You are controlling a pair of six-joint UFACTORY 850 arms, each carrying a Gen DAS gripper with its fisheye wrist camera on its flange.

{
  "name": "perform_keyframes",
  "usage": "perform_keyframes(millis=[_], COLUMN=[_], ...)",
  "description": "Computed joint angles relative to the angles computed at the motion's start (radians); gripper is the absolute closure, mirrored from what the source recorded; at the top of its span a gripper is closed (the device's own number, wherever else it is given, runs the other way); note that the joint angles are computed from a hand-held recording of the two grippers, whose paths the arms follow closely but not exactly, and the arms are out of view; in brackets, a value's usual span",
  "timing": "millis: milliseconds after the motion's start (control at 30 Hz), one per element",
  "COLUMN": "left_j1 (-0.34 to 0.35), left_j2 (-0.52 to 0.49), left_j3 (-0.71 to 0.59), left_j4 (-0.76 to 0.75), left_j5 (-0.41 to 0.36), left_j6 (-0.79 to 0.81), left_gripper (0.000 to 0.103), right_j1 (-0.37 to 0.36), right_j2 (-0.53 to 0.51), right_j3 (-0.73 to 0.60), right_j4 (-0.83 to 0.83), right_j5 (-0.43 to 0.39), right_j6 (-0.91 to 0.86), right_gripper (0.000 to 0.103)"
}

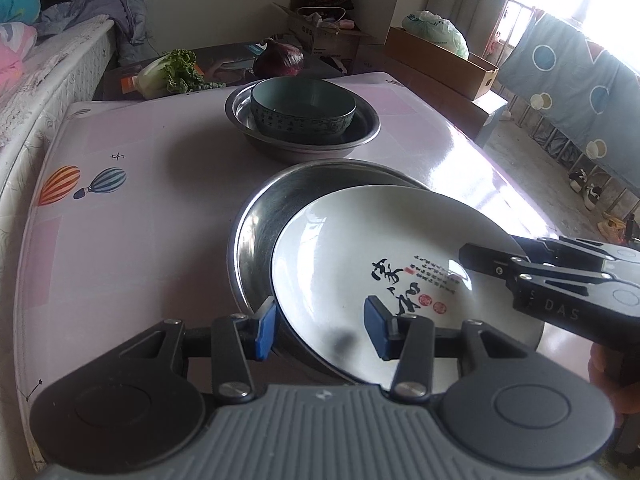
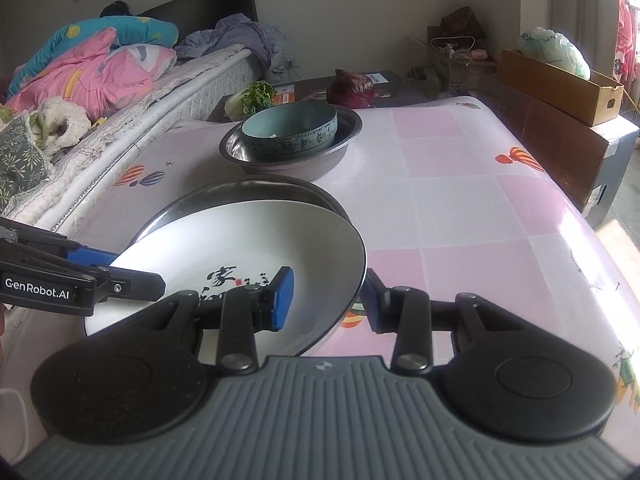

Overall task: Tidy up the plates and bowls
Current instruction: 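Lower the white plate into the stacked steel bowls with both tools, then open both tools and release the white plate in the bowls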

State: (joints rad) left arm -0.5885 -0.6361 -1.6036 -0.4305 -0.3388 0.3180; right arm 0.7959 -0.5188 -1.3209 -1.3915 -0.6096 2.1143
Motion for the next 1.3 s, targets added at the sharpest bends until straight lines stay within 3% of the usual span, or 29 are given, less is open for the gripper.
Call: perform_keyframes(millis=[233,333,433,600,800,867,933,1000,1067,1300], left_j1=[0.010,0.011,0.006,0.000,0.002,0.004,0.008,0.012,0.015,0.012], left_j2=[-0.005,0.014,0.033,0.048,0.062,0.070,0.074,0.077,0.084,0.118], left_j3=[-0.013,0.008,0.023,0.038,0.063,0.075,0.079,0.080,0.086,0.124], left_j4=[-0.042,-0.116,-0.163,-0.127,-0.145,-0.154,-0.165,-0.196,-0.237,-0.332], left_j5=[-0.017,0.014,0.042,0.066,0.088,0.098,0.096,0.085,0.081,0.108], left_j6=[0.027,0.106,0.167,0.133,0.128,0.122,0.113,0.128,0.158,0.244], left_gripper=[0.051,0.039,0.035,0.032,0.027,0.025,0.024,0.023,0.023,0.019], right_j1=[-0.006,-0.006,-0.002,0.009,0.022,0.028,0.040,0.052,0.062,0.098], right_j2=[-0.009,-0.010,-0.013,-0.013,0.012,0.023,0.038,0.050,0.058,0.084], right_j3=[-0.017,-0.021,-0.027,-0.035,-0.010,0.001,0.020,0.033,0.039,0.053], right_j4=[0.006,-0.002,-0.009,-0.017,-0.048,-0.057,-0.084,-0.097,-0.088,-0.051], right_j5=[-0.020,-0.020,-0.022,-0.041,-0.057,-0.067,-0.086,-0.102,-0.115,-0.193], right_j6=[-0.022,-0.021,-0.024,-0.023,0.018,0.044,0.091,0.119,0.120,0.076], right_gripper=[0.066,0.066,0.066,0.061,0.046,0.030,0.021,0.020,0.012,0.007])
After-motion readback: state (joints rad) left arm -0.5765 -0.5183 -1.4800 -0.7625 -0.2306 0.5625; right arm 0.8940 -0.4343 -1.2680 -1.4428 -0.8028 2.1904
